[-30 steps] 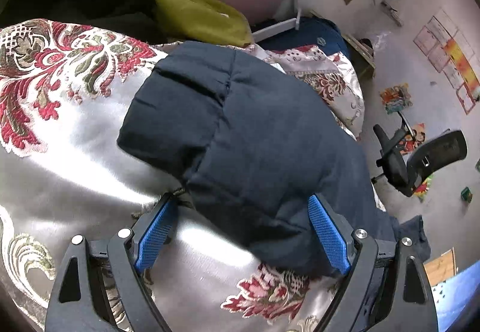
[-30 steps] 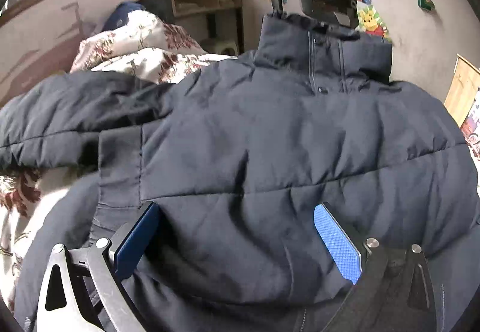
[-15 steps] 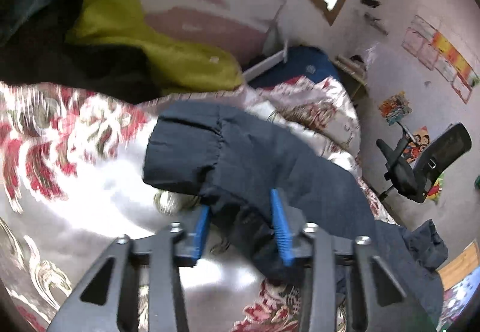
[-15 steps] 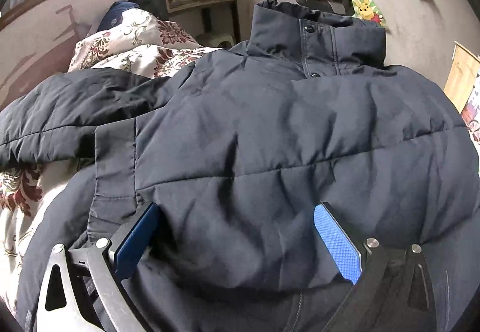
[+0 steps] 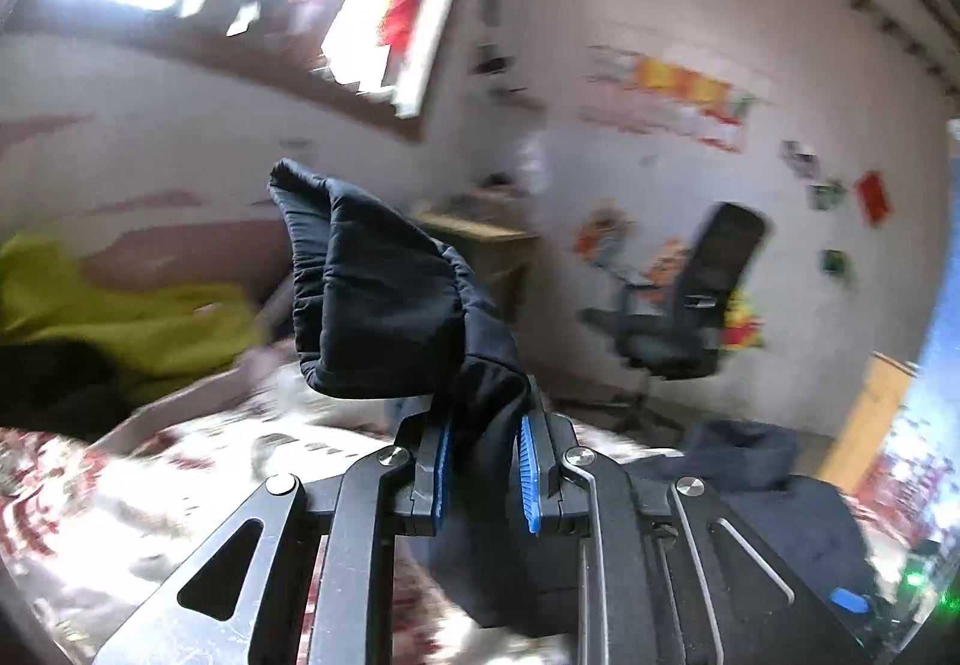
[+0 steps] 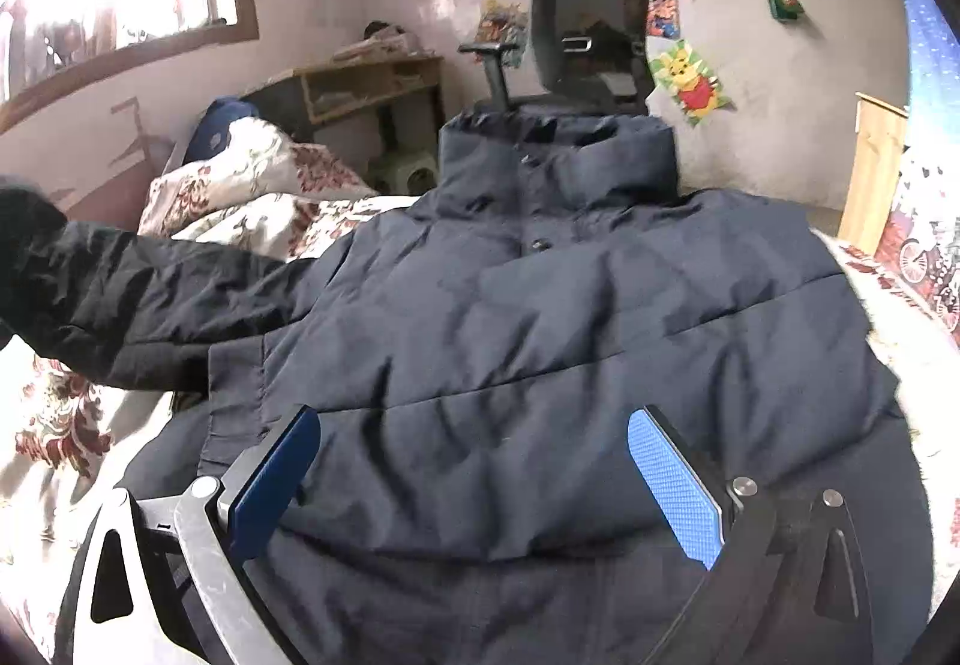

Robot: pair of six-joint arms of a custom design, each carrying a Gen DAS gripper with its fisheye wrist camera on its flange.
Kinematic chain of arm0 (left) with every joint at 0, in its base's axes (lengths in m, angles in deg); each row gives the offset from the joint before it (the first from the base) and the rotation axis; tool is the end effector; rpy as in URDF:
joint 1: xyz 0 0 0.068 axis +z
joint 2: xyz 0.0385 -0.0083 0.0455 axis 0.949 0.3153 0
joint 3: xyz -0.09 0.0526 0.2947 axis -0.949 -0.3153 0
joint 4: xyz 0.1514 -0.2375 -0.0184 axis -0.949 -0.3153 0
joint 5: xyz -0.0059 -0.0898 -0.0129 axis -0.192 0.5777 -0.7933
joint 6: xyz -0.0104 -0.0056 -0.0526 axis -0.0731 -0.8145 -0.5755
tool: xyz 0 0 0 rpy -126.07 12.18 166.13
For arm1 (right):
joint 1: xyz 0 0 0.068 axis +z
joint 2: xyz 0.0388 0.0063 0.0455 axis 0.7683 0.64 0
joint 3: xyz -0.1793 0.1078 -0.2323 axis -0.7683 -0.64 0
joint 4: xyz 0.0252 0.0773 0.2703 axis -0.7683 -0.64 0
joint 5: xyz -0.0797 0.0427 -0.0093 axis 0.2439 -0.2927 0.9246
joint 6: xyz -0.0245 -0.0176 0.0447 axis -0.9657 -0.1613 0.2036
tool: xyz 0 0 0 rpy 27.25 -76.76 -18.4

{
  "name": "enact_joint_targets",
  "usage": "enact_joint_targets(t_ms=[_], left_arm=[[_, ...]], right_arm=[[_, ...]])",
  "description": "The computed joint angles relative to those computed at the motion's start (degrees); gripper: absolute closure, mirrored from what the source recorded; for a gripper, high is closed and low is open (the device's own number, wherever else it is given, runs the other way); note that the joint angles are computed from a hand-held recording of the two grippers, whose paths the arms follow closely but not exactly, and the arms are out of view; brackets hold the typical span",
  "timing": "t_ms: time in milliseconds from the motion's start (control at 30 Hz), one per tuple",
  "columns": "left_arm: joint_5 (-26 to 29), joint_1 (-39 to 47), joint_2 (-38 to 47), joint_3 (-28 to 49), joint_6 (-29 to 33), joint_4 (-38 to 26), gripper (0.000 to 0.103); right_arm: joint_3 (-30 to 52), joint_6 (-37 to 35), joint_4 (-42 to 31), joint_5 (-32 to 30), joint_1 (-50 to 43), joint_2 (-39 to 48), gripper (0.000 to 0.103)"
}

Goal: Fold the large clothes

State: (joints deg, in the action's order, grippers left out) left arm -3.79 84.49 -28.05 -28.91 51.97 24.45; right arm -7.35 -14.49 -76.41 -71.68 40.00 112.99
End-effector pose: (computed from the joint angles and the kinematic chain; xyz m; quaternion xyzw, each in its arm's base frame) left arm 0.1876 0.0332 0.2882 -0.0679 0.7819 -0.0839 0.6139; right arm 0.2206 -0.0310 0.2185 0.0164 0.8978 0.0662 0.4352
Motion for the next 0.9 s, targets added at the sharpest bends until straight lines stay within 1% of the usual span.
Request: enact_joint_targets(t_ms=[100,200,233,300,433,467,500,600,667,733,900], left_arm=[[-2.7,-9.5,0.8,1.4,-0.2,0.7,0.088],[-5.8,-19.7,3.4,2.6,-0.3,1.6,0.088],[-6.3,-22.0,3.3,2.8,-0.1,1.1,0.088],[-9.2,-28.5,6.3,3.7,0.4,2.2,0.088],[-11.7,-36.6,12.5,5.8,2.1,3.6,0.088],[-10.1,-37.1,13.4,5.4,4.0,5.5,0.088],[-10.2,-38.7,15.4,5.9,4.0,6.0,0.088],[-9.9,-41.9,17.8,6.1,4.2,6.0,0.088],[-11.9,-45.5,18.8,5.4,4.3,5.4,0.088],[-12.7,-47.4,20.5,6.5,4.6,3.6,0.088],[-12.6,-50.6,25.6,7.2,4.6,3.5,0.088]], right_arm=[[0.4,-2.2,-2.3,-2.3,-4.0,-2.0,0.000],[1.2,-5.4,-5.3,-5.0,-8.7,-3.9,0.000],[1.5,-6.3,-6.1,-5.7,-10.1,-4.4,0.000],[2.1,-8.5,-7.9,-7.5,-13.4,-5.2,0.000],[3.1,-12.7,-10.4,-11.1,-19.8,-5.8,0.000],[3.3,-13.5,-11.0,-11.6,-21.0,-5.7,0.000],[3.7,-14.5,-11.6,-12.3,-22.6,-5.6,0.000],[4.6,-16.9,-12.8,-14.0,-26.4,-4.7,0.000],[5.3,-17.9,-13.6,-15.1,-28.4,-3.9,0.000],[6.1,-18.8,-14.6,-16.8,-30.6,-2.8,0.000],[7.4,-19.4,-16.1,-18.9,-34.0,-0.4,0.000]])
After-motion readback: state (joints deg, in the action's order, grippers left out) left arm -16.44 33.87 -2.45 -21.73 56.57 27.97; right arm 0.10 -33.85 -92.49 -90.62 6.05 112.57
